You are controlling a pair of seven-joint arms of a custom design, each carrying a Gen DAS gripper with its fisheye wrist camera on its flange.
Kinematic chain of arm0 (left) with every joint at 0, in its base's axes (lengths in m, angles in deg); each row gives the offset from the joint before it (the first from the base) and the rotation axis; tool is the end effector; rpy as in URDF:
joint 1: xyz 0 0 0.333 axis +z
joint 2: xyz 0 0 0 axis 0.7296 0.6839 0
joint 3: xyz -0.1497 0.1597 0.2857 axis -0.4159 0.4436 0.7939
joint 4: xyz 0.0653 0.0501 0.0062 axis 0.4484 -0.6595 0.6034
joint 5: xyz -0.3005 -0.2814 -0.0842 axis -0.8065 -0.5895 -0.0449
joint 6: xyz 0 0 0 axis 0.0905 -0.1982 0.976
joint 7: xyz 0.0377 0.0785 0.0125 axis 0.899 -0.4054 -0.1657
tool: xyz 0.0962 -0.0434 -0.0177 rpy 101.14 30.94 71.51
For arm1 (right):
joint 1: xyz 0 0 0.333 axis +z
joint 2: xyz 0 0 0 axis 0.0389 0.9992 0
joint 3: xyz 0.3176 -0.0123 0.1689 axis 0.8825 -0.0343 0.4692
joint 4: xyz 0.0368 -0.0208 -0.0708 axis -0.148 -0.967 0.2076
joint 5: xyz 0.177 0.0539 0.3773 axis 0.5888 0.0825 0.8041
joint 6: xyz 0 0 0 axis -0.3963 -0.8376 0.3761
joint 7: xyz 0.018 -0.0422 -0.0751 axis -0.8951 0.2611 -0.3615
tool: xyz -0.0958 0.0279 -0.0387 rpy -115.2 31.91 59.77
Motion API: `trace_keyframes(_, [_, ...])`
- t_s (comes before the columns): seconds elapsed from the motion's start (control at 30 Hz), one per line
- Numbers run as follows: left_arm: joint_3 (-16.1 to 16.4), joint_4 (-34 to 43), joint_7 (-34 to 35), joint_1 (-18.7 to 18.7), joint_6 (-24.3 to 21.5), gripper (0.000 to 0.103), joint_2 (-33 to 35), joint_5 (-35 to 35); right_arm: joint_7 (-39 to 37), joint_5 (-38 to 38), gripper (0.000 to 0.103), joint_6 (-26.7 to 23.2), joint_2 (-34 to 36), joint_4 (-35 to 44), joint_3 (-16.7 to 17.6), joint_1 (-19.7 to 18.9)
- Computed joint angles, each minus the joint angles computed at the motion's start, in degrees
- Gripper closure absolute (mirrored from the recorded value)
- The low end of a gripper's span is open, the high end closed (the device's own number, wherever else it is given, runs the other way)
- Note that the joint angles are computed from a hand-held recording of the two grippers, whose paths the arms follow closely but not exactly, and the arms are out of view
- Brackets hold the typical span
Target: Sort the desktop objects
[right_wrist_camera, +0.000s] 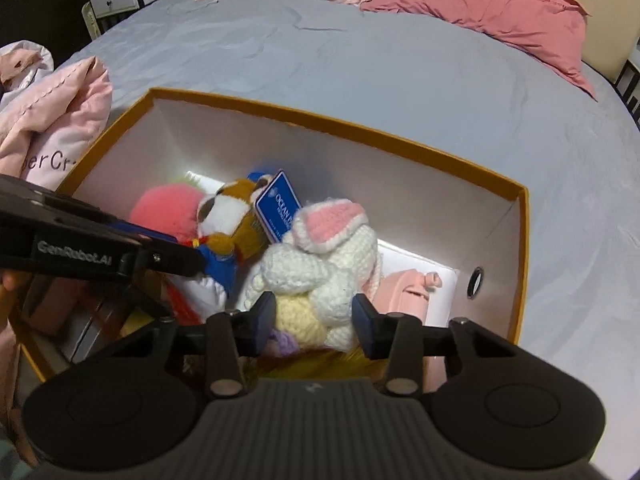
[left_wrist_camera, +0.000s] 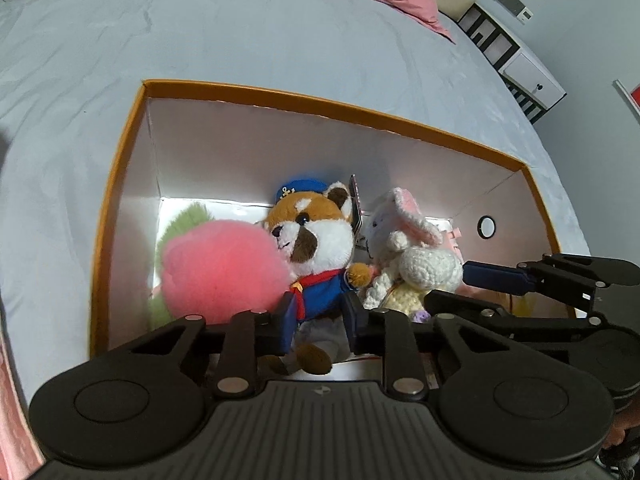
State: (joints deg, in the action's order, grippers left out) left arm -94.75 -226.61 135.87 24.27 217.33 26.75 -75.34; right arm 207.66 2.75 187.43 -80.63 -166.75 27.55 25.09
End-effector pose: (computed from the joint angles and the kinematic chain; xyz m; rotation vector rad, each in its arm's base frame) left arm 0.4337 -0.2755 0.4526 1.8586 -2.3140 0.8806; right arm 0.3823 0.3027 0.4975 -2.0545 1.6991 -0.4557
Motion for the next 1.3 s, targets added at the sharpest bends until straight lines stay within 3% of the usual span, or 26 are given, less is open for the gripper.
trace_keyframes(0.23, [-0.35, -0.27, 0.98, -0.07, 1.45, 0.076, -0.13, -0.79, 0.55, 0.01, 0.061, -0.67, -0.16, 0.21, 0.13, 0.05])
trace_keyframes(0.4, [-0.4, -4.32, -0.86, -1.42, 6.73, 0.076, -5.41, 0.29, 5.35, -2.65, 0.061, 1.32, -4.88, -2.39, 2.6, -0.93])
trace_keyframes(0.67, [-3.09, -11.81, -10.91, -3.58, 17.31, 0.074, -17.6, 7.97, 13.88, -6.64, 0.061, 2.63, -15.56, -5.37, 8.62, -2.96])
trace_keyframes(0.8, [-9.88, -15.7, -17.77, 1.13, 20.47, 0.061, -24.41, 12.92, 18.19, -8.04, 0.06, 2.39, -21.99, -6.41, 12.02, -4.1])
trace_keyframes(0.83, [-12.52, -16.65, -19.83, 3.44, 20.83, 0.05, -26.44, 14.29, 19.22, -8.5, 0.06, 2.38, -23.41, -6.65, 13.02, -4.56])
trace_keyframes(0.93, [-19.67, -18.25, -25.07, 9.9, 19.86, 0.048, -32.37, 18.25, 21.88, -10.42, 0.055, 3.05, -27.63, -7.43, 16.14, -6.31])
trace_keyframes(1.03, [-21.75, -19.12, -28.04, 10.87, 18.52, 0.045, -35.85, 20.81, 24.13, -11.53, 0.051, 3.83, -31.14, -8.4, 18.6, -7.48])
trace_keyframes(1.2, [-27.45, -21.55, -35.07, 14.66, 19.06, 0.029, -41.42, 24.39, 27.81, -11.95, 0.046, 3.8, -34.76, -10.27, 22.46, -8.88])
trace_keyframes(1.3, [-30.37, -22.04, -37.5, 17.08, 19.21, 0.026, -41.77, 27.34, 29.28, -11.56, 0.045, 1.05, -33.96, -9.93, 24.02, -9.29])
